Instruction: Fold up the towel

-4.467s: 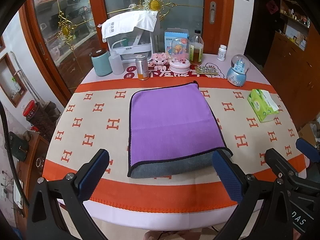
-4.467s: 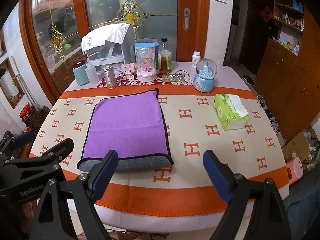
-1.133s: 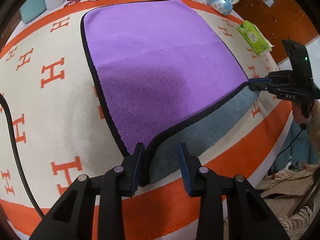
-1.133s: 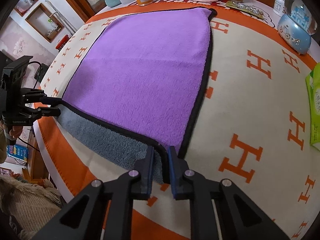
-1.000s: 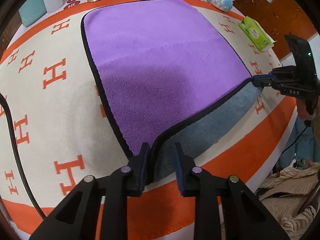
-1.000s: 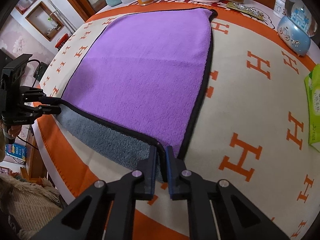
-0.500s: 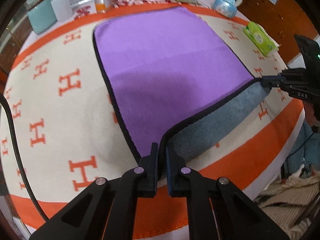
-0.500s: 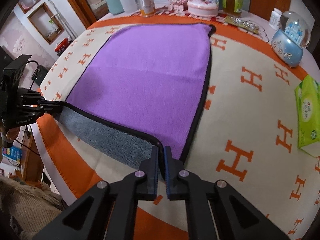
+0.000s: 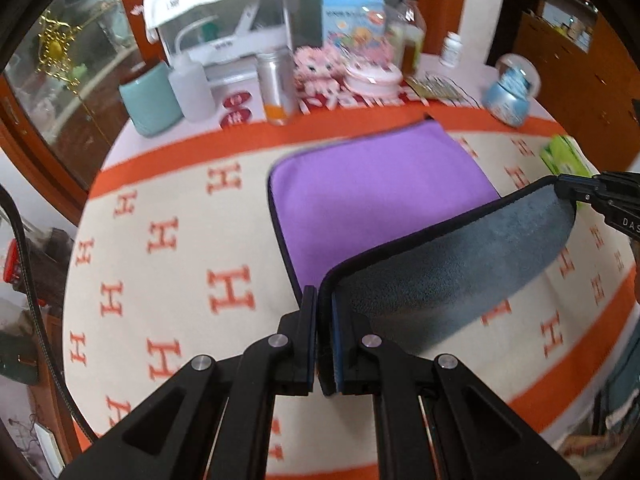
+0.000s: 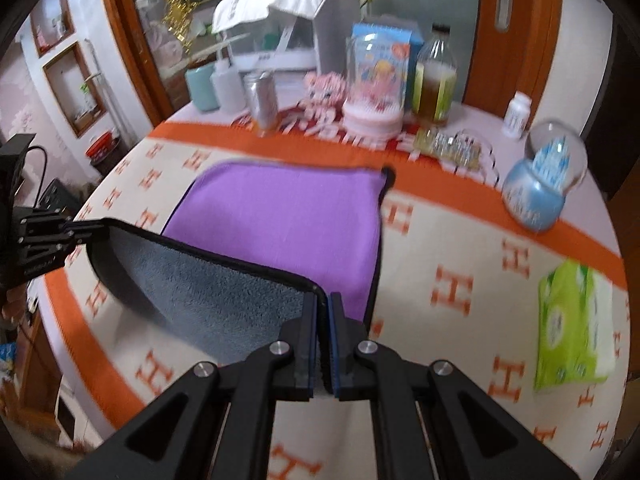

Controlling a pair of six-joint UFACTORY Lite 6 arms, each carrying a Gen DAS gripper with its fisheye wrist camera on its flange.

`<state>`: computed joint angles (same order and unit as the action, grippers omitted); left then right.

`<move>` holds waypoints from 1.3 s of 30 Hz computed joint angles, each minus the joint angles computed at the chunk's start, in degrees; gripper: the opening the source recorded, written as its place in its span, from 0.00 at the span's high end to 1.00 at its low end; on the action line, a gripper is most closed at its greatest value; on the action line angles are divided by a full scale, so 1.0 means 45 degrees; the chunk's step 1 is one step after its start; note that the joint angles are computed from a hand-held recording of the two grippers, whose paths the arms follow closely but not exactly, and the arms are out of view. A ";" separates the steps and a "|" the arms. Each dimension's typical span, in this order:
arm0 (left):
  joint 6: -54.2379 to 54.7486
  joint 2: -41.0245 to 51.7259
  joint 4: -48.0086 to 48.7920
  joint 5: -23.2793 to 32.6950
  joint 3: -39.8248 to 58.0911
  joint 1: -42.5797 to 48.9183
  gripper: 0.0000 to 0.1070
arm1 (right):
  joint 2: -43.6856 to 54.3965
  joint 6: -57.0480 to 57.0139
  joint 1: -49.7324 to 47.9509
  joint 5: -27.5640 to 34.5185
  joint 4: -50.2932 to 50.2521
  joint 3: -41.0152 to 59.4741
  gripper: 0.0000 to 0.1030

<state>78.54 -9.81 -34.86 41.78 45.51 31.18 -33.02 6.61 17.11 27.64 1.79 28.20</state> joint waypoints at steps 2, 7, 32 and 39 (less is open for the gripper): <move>-0.0448 0.0530 -0.0174 -0.0611 0.0449 -0.0571 0.96 | 0.1087 0.0358 -0.0121 -0.0724 -0.0421 0.0624 0.95; -0.1523 0.2317 -0.0641 -0.2039 0.2060 -0.1710 0.95 | 0.4169 0.1376 -0.0473 -0.2377 -0.1748 0.2472 0.95; -0.8098 1.0732 0.2943 -0.4973 0.8631 -0.4639 0.94 | 1.3976 1.0445 -0.0990 -0.3785 -1.0603 0.9278 0.95; -1.0217 1.1005 0.4622 -0.5436 0.8814 -0.4725 0.51 | 1.4245 1.2855 -0.0639 -0.3030 -1.2756 0.9479 0.71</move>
<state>32.57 39.72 -14.06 17.32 85.18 9.91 31.08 64.46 14.23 14.01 -55.61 70.86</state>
